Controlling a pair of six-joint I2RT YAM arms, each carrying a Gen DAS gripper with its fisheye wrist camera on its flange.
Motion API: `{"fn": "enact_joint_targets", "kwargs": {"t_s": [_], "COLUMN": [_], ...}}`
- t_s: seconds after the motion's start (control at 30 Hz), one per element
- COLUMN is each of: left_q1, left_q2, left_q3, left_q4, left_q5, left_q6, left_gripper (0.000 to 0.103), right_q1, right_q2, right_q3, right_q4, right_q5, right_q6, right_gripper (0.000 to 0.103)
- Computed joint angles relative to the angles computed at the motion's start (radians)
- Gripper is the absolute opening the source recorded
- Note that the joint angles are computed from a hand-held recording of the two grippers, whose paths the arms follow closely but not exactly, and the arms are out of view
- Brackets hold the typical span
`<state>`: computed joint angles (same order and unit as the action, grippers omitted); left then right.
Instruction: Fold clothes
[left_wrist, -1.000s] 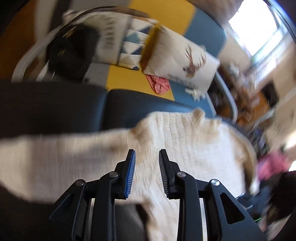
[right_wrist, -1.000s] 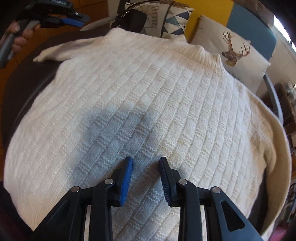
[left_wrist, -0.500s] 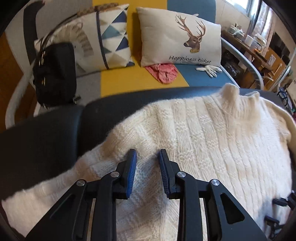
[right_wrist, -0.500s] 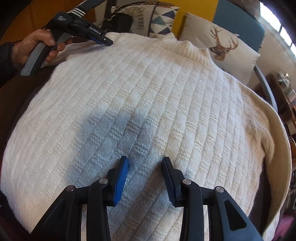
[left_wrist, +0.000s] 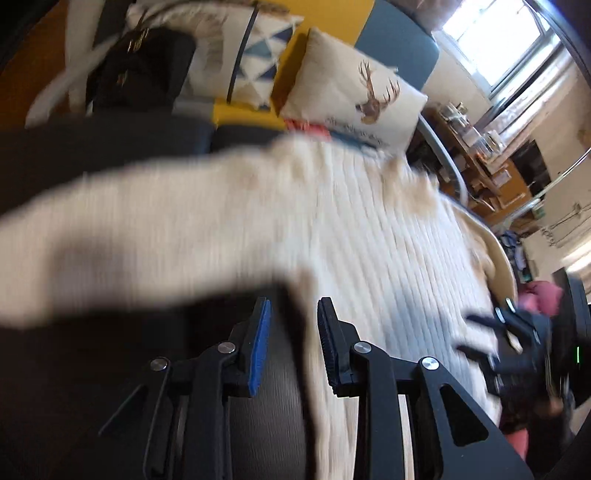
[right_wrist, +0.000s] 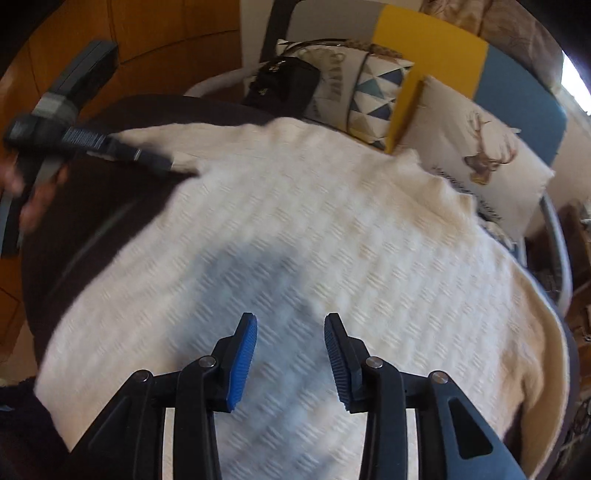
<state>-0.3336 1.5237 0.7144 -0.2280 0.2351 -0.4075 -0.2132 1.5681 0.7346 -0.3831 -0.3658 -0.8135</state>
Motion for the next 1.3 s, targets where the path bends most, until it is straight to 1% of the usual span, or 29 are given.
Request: {"fn": "enact_joint_targets", "kwargs": {"t_s": [0.03,0.07,0.1,0.13,0.2,0.27,0.33,0.43,0.47,0.5,0.53,0.57,0.63,0.7,0.77,0.8,0.83,0.87,0.93,1.03,1.13,1.23,1.3], "left_q1": [-0.014,-0.016,-0.014,-0.013,-0.012,-0.013,-0.018,-0.048,-0.064,-0.084,-0.112,-0.135,-0.139,-0.134,-0.12,-0.115,-0.111,-0.11,-0.128,-0.163,-0.251,-0.374,-0.414], "left_q2": [-0.023,-0.026,-0.019,-0.01,0.01,0.05,0.101,0.198,0.23,0.235,0.24,0.249,0.264,0.289,0.315,0.324,0.319,0.296,0.238,0.07,-0.021,0.052,0.096], "left_q3": [-0.042,-0.061,-0.067,-0.072,-0.059,-0.027,0.015,0.108,0.147,0.162,0.184,0.202,0.219,0.248,0.289,0.307,0.312,0.3,0.257,0.099,-0.004,0.011,0.02], "left_q4": [0.021,0.033,0.047,0.06,0.087,0.111,0.128,0.084,0.042,0.022,-0.013,-0.038,-0.036,-0.035,-0.056,-0.075,-0.09,-0.104,-0.119,-0.022,0.063,0.082,0.039], "left_q5": [-0.017,0.001,0.014,0.027,0.032,0.05,0.061,0.009,-0.02,-0.064,-0.134,-0.19,-0.225,-0.246,-0.213,-0.201,-0.186,-0.186,-0.241,-0.192,-0.165,-0.201,-0.256], "left_q6": [-0.019,-0.024,-0.034,-0.045,-0.054,-0.058,-0.059,-0.049,-0.037,-0.031,-0.031,-0.027,-0.036,-0.044,-0.056,-0.069,-0.083,-0.104,-0.139,-0.185,-0.24,-0.296,-0.335], "left_gripper": [0.029,0.029,0.029,0.032,0.034,0.038,0.042,0.042,0.042,0.033,0.019,0.016,0.009,0.009,0.012,0.012,0.013,0.014,0.016,0.016,0.016,0.016,0.016], "right_q1": [0.036,0.053,0.074,0.094,0.085,0.091,0.055,0.034,0.033,0.032,0.031,0.024,0.011,0.015,0.025,0.028,0.018,0.007,-0.037,-0.111,-0.187,-0.23,-0.281], "right_q2": [0.016,-0.011,0.0,0.012,0.03,0.044,0.059,0.084,0.085,0.087,0.088,0.089,0.092,0.093,0.092,0.084,0.081,0.077,0.051,0.006,-0.026,-0.057,-0.059], "right_q3": [0.0,-0.018,-0.03,-0.041,-0.055,-0.082,-0.085,-0.066,-0.068,-0.07,-0.073,-0.078,-0.089,-0.106,-0.119,-0.123,-0.111,-0.099,-0.087,-0.09,-0.099,-0.138,-0.16], "right_q4": [0.009,0.002,0.027,0.051,0.047,0.088,0.097,0.081,0.087,0.092,0.098,0.112,0.14,0.188,0.226,0.224,0.19,0.156,0.093,0.029,-0.024,-0.016,0.002], "right_q5": [0.003,0.021,0.045,0.068,0.057,0.097,0.058,0.036,0.037,0.038,0.039,0.04,0.04,0.055,0.069,0.072,0.059,0.045,0.011,-0.018,-0.034,-0.003,0.01], "right_q6": [0.031,0.042,0.059,0.076,0.074,0.075,0.069,0.062,0.055,0.049,0.043,0.047,0.055,0.083,0.115,0.116,0.109,0.101,0.068,-0.003,-0.072,-0.099,-0.125], "right_gripper": [0.038,0.038,0.038,0.038,0.038,0.038,0.039,0.039,0.039,0.039,0.039,0.039,0.039,0.04,0.041,0.041,0.041,0.041,0.041,0.041,0.041,0.041,0.041]}}
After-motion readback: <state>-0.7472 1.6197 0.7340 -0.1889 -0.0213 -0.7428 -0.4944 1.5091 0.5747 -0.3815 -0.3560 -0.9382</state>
